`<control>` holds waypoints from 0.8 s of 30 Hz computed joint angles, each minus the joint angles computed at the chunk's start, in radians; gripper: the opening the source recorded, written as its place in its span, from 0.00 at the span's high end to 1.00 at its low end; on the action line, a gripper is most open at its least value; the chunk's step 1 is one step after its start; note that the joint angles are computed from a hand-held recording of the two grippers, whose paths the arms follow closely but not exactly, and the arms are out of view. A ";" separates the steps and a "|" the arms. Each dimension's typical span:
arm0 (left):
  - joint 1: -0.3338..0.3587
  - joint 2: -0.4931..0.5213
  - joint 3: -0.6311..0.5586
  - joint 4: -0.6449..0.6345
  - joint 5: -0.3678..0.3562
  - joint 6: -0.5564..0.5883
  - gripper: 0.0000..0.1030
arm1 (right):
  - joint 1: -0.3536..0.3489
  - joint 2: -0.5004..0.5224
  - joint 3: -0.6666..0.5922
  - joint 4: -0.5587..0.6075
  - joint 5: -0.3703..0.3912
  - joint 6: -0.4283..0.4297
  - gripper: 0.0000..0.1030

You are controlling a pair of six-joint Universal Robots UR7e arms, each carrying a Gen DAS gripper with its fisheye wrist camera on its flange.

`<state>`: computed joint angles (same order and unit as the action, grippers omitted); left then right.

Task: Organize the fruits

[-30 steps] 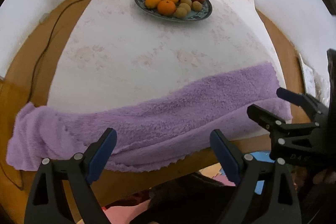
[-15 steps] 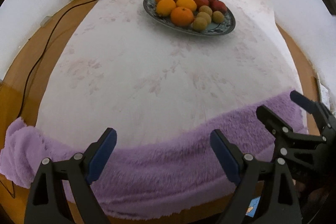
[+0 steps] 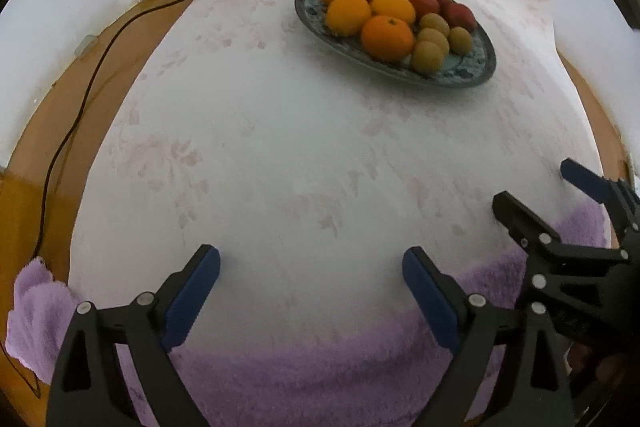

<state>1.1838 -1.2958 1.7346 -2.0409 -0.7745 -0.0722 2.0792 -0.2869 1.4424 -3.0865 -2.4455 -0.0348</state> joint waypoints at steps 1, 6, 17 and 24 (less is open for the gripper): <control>0.002 0.004 -0.004 -0.007 -0.002 0.007 0.07 | -0.003 0.001 -0.005 -0.002 0.007 -0.004 0.03; 0.017 0.037 -0.054 0.020 -0.002 0.012 0.02 | -0.013 -0.003 -0.041 0.084 0.026 0.019 0.02; 0.032 0.074 -0.098 -0.005 -0.005 0.038 0.00 | -0.029 0.010 -0.085 0.091 0.037 -0.004 0.00; 0.042 0.087 -0.087 -0.119 -0.009 0.108 0.00 | -0.033 0.026 -0.076 -0.022 0.040 -0.070 0.00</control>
<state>1.2260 -1.2086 1.6475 -2.1596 -0.7833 0.0357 2.0465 -0.2607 1.3663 -3.1088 -2.4055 -0.1051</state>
